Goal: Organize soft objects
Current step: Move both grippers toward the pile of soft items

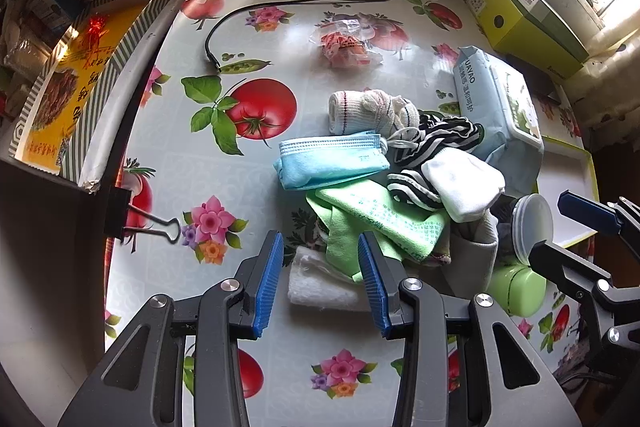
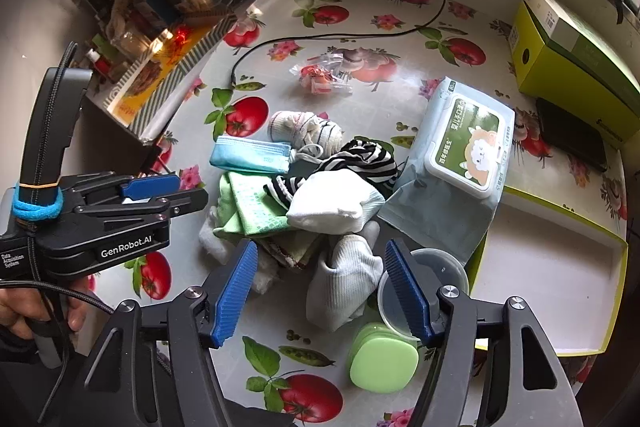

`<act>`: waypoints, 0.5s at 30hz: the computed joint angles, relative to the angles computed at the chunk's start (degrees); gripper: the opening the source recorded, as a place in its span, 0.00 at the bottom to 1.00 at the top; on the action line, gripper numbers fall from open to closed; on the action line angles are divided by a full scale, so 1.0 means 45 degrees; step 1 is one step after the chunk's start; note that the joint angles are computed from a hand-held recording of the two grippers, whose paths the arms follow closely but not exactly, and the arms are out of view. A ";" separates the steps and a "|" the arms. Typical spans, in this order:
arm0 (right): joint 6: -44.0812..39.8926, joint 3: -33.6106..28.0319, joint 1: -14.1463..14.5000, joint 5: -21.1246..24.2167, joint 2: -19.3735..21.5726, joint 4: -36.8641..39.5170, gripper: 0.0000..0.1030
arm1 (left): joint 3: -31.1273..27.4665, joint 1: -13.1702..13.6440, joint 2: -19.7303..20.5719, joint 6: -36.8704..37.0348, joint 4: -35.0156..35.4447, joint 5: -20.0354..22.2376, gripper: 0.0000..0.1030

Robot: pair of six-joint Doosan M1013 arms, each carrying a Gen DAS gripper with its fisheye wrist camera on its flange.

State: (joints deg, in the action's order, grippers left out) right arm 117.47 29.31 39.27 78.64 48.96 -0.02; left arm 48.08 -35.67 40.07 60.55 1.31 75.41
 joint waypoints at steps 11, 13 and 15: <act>-0.0122 -0.1161 -0.0158 0.0541 0.0716 0.0255 0.65 | -0.0080 0.0096 0.0088 -0.0161 0.0059 0.0039 0.39; -0.0122 -0.1361 -0.0169 0.0645 0.0841 0.0278 0.65 | -0.0125 0.0112 0.0120 -0.0196 0.0115 0.0078 0.39; -0.0142 -0.1567 -0.0185 0.0768 0.0967 0.0321 0.65 | -0.0157 0.0125 0.0147 -0.0202 0.0144 0.0107 0.39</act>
State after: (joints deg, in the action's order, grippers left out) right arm 116.83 22.26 38.44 82.09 53.31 1.42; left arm 47.37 -35.11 40.73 59.65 1.96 75.89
